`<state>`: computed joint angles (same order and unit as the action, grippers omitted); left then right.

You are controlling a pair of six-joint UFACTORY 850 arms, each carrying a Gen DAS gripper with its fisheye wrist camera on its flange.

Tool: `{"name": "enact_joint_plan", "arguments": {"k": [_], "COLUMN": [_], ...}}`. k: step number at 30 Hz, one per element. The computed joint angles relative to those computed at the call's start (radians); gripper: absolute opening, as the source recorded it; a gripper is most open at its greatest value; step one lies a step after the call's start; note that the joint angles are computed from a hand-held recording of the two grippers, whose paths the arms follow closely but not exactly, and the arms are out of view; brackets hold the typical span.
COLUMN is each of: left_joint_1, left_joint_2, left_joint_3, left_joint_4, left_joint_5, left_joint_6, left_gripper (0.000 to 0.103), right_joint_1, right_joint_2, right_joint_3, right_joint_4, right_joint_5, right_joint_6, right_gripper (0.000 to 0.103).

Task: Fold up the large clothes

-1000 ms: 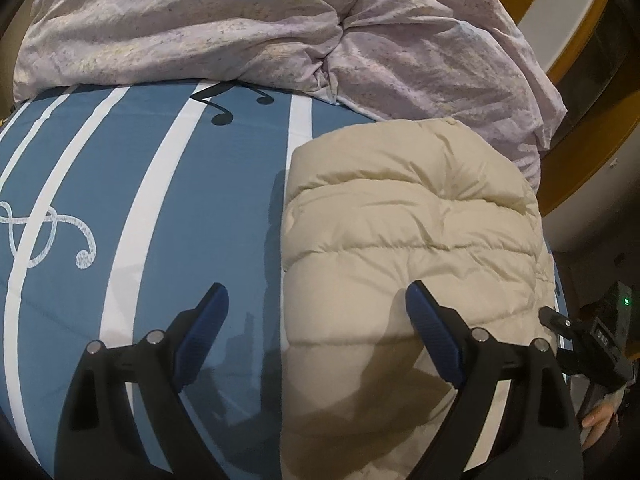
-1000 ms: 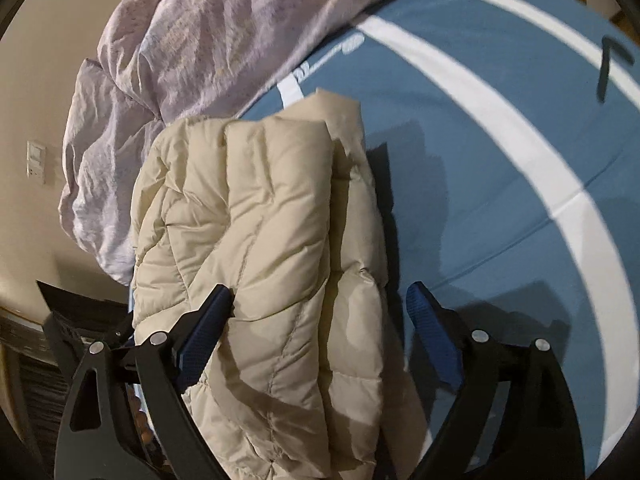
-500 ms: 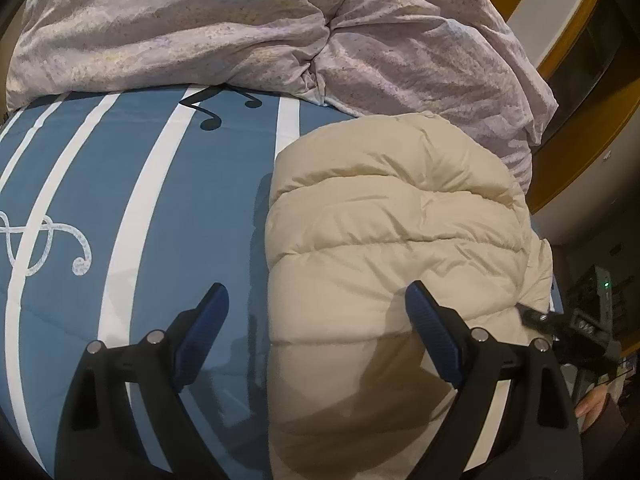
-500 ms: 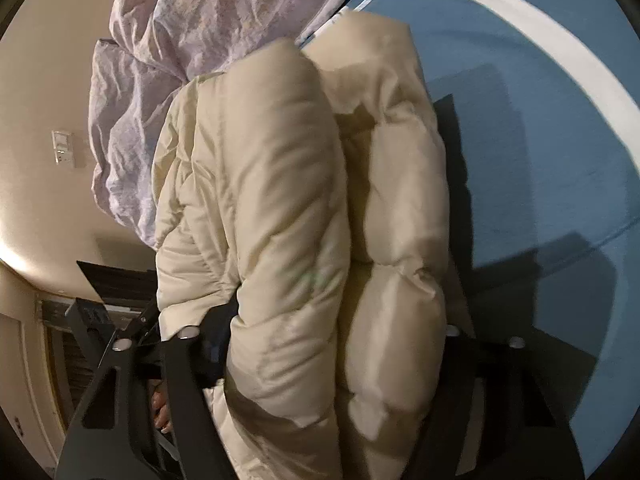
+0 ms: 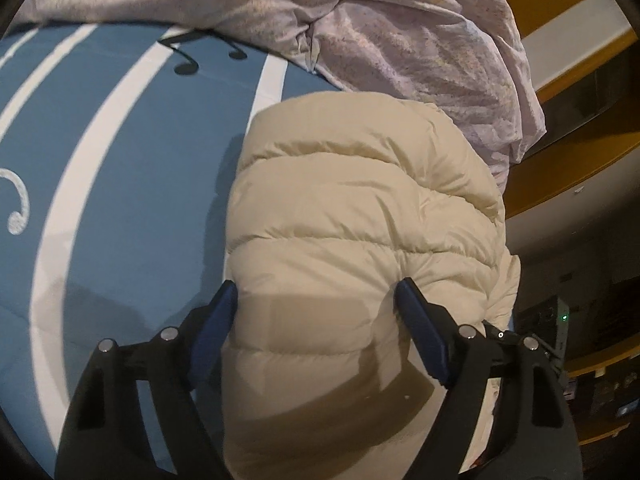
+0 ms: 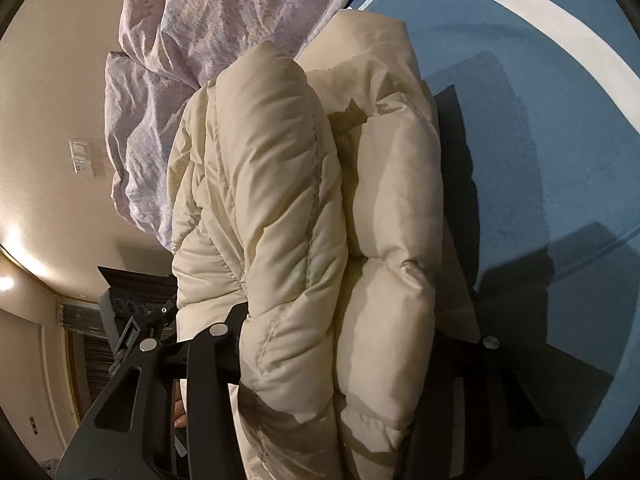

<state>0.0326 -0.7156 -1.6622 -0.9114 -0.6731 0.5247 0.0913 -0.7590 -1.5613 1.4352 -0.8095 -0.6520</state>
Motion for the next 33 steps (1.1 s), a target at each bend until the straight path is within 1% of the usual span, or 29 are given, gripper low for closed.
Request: {"name": "enact_joint_plan", "arguments": {"k": [2, 5, 7, 8, 10, 12, 13, 16, 19, 24, 31, 33], "left_joint_1": [0.005, 0.014, 0.02, 0.023, 0.032, 0.041, 0.046, 0.061, 0.08, 0.114, 0.148, 0.155], "left_joint_2": [-0.013, -0.024, -0.024, -0.022, -0.018, -0.017, -0.014, -0.011, -0.012, -0.025, -0.078, -0.094], "left_joint_3": [-0.01, -0.015, -0.009, -0.007, 0.0, -0.003, -0.003, -0.01, -0.027, -0.073, -0.181, -0.212], "left_joint_4": [-0.027, -0.076, -0.107, -0.126, -0.163, -0.191, -0.207, -0.232, -0.255, -0.265, -0.208, -0.183], "left_joint_5": [-0.024, -0.051, -0.061, -0.067, -0.076, -0.085, -0.088, -0.087, -0.076, -0.053, -0.01, 0.001], "left_joint_6": [0.002, 0.018, 0.039, 0.048, 0.072, 0.091, 0.104, 0.124, 0.129, 0.114, 0.041, 0.015], "left_gripper": [0.08, 0.074, 0.063, 0.06, 0.047, 0.038, 0.034, 0.028, 0.026, 0.025, 0.025, 0.025], "right_joint_1": [-0.007, -0.015, -0.018, -0.02, -0.022, -0.023, -0.022, -0.019, -0.002, 0.027, 0.059, 0.068], "right_joint_2": [0.002, 0.0, -0.003, -0.004, -0.009, -0.018, -0.022, -0.049, -0.093, -0.193, -0.37, -0.432], "right_joint_3": [0.013, 0.023, 0.025, 0.023, 0.017, 0.003, -0.004, -0.05, -0.132, -0.313, -0.637, -0.753], "right_joint_4": [0.019, 0.052, 0.071, 0.077, 0.09, 0.107, 0.113, 0.128, 0.125, 0.093, -0.008, -0.051], "right_joint_5": [-0.012, -0.032, -0.045, -0.05, -0.058, -0.071, -0.075, -0.102, -0.121, -0.16, -0.205, -0.215], "right_joint_6": [-0.02, -0.049, -0.064, -0.067, -0.08, -0.096, -0.1, -0.113, -0.1, -0.04, 0.101, 0.159], "right_gripper": [0.047, 0.045, 0.044, 0.042, 0.04, 0.038, 0.036, 0.033, 0.03, 0.029, 0.028, 0.028]}}
